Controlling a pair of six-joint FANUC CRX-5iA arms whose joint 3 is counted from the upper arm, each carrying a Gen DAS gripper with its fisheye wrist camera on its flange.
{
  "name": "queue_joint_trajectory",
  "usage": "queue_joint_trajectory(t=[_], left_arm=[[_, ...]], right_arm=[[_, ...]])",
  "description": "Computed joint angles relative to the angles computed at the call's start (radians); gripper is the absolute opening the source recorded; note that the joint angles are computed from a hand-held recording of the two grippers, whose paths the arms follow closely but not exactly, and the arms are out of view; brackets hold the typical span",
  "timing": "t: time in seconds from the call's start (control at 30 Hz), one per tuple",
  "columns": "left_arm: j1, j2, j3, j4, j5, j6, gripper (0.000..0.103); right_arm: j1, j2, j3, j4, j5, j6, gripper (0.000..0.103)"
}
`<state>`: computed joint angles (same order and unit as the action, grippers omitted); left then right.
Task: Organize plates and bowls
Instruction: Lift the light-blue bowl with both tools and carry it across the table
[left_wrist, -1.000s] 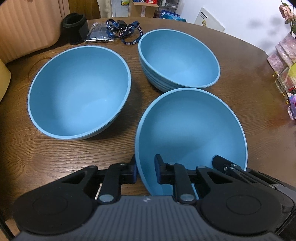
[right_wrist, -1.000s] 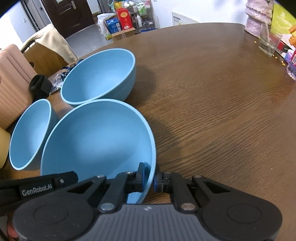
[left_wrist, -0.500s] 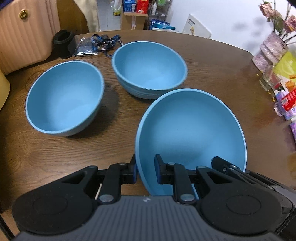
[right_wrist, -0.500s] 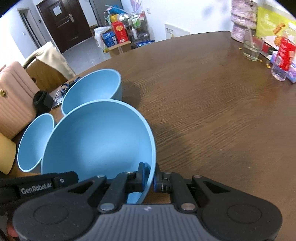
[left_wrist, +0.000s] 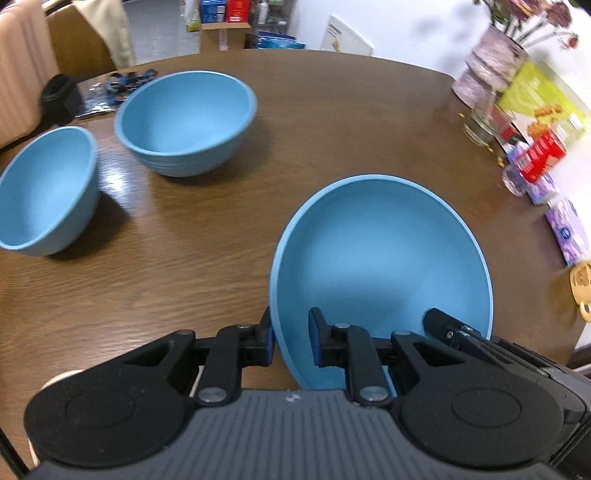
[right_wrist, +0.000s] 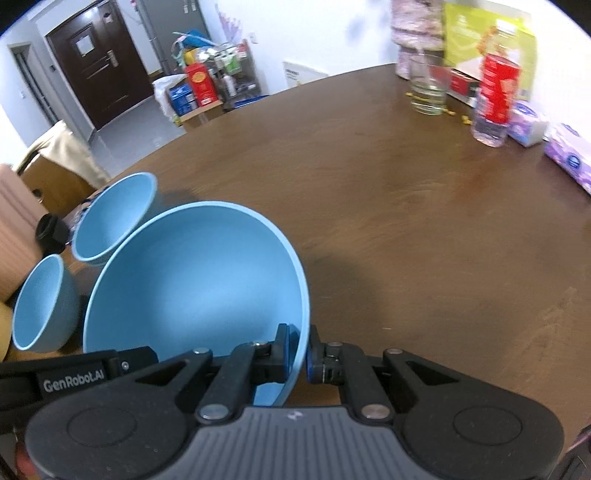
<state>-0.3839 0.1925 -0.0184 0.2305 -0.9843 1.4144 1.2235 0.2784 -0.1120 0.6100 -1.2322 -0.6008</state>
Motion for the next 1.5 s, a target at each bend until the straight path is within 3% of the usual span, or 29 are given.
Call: queue_joint_trajectory(t=[0.77, 1.5], left_arm=[[-0.23, 0.119, 0.09, -0.051, -0.011, 0.119, 0.019], [-0.255, 0.151, 0.115, -0.107, -0.009, 0.19, 0.019]], right_arm=[[0.086, -0.257, -0.365, -0.072, -0.006, -0.237, 0.008], [0.078, -0.261, -0.414, -0.055, 0.055, -0.225, 0.008]])
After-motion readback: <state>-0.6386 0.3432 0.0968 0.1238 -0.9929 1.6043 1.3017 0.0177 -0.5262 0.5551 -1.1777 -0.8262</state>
